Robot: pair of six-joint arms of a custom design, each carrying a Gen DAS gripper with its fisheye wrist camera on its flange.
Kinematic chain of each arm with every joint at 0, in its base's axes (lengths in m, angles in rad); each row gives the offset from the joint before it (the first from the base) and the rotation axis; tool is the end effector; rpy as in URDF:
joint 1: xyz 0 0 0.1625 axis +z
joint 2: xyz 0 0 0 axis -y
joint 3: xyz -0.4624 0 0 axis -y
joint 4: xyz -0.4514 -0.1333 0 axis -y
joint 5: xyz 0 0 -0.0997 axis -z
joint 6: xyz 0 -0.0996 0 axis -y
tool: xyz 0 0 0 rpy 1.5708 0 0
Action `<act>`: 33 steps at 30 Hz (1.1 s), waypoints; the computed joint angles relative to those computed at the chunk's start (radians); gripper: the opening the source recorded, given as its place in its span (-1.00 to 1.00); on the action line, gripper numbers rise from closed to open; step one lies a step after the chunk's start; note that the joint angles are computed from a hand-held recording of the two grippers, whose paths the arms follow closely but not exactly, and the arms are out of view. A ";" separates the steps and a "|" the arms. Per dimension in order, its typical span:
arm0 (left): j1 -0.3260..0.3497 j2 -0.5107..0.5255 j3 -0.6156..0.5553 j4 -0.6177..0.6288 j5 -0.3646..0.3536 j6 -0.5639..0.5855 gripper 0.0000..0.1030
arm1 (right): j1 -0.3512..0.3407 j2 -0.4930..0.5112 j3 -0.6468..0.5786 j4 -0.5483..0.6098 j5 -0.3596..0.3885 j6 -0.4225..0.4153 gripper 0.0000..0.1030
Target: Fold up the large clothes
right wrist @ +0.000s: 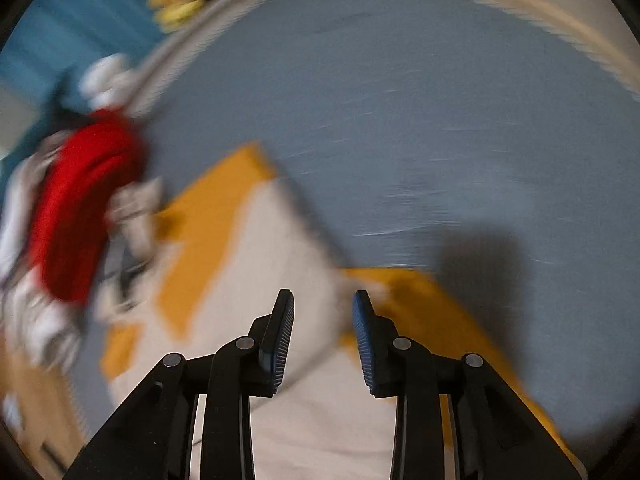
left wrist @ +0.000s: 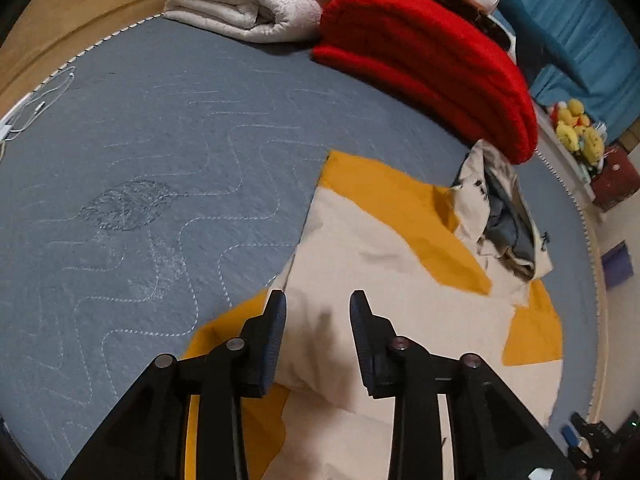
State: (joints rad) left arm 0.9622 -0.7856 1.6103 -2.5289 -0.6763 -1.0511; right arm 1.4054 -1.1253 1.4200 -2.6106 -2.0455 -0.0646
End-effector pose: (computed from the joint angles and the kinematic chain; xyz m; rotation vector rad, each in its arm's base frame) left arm -0.2502 -0.7281 0.1095 -0.6151 2.3763 -0.9789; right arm -0.0393 -0.7686 0.4511 -0.3554 -2.4397 0.8848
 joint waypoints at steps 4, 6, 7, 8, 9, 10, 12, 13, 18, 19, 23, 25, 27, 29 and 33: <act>0.048 0.011 0.003 -0.132 -0.196 0.069 -0.42 | -0.018 0.029 -0.040 0.185 0.174 -0.040 -0.31; 0.072 0.022 -0.005 -0.135 -0.283 0.058 -0.42 | -0.027 0.054 -0.063 0.259 0.172 -0.035 -0.30; 0.085 0.027 -0.006 -0.132 -0.323 0.050 -0.42 | -0.031 0.060 -0.068 0.278 0.170 -0.024 -0.30; 0.093 0.032 -0.010 -0.115 -0.341 0.035 -0.42 | -0.041 0.072 -0.081 0.301 0.151 0.003 -0.30; 0.095 0.033 -0.010 -0.098 -0.345 0.022 -0.42 | -0.045 0.080 -0.089 0.310 0.118 0.025 -0.30; 0.097 0.031 -0.008 -0.087 -0.350 0.016 -0.42 | -0.050 0.091 -0.102 0.315 0.066 0.044 -0.30; 0.097 0.026 -0.005 -0.097 -0.366 0.030 -0.42 | -0.062 0.092 -0.105 0.281 -0.003 0.082 -0.36; 0.094 0.023 -0.003 -0.108 -0.374 0.050 -0.42 | -0.066 0.096 -0.114 0.272 -0.045 0.107 -0.37; 0.077 0.014 -0.009 -0.102 -0.358 0.121 -0.42 | -0.071 0.090 -0.137 0.247 -0.073 0.158 -0.36; 0.075 0.013 -0.009 -0.097 -0.353 0.127 -0.42 | -0.068 0.082 -0.128 0.234 -0.075 0.159 -0.34; 0.075 0.021 -0.020 -0.090 -0.356 0.141 -0.42 | -0.057 0.041 -0.077 0.253 0.003 0.174 -0.10; 0.074 0.025 -0.027 -0.081 -0.350 0.143 -0.42 | -0.067 0.043 -0.089 0.314 0.059 0.187 -0.10; 0.072 0.034 -0.038 -0.076 -0.345 0.149 -0.42 | -0.077 0.053 -0.095 0.330 0.081 0.215 -0.13; 0.069 0.036 -0.040 -0.076 -0.344 0.157 -0.42 | -0.090 0.054 -0.093 0.308 0.097 0.226 -0.74; 0.067 0.039 -0.045 -0.071 -0.343 0.175 -0.42 | -0.090 0.027 -0.055 0.183 0.062 0.211 -0.91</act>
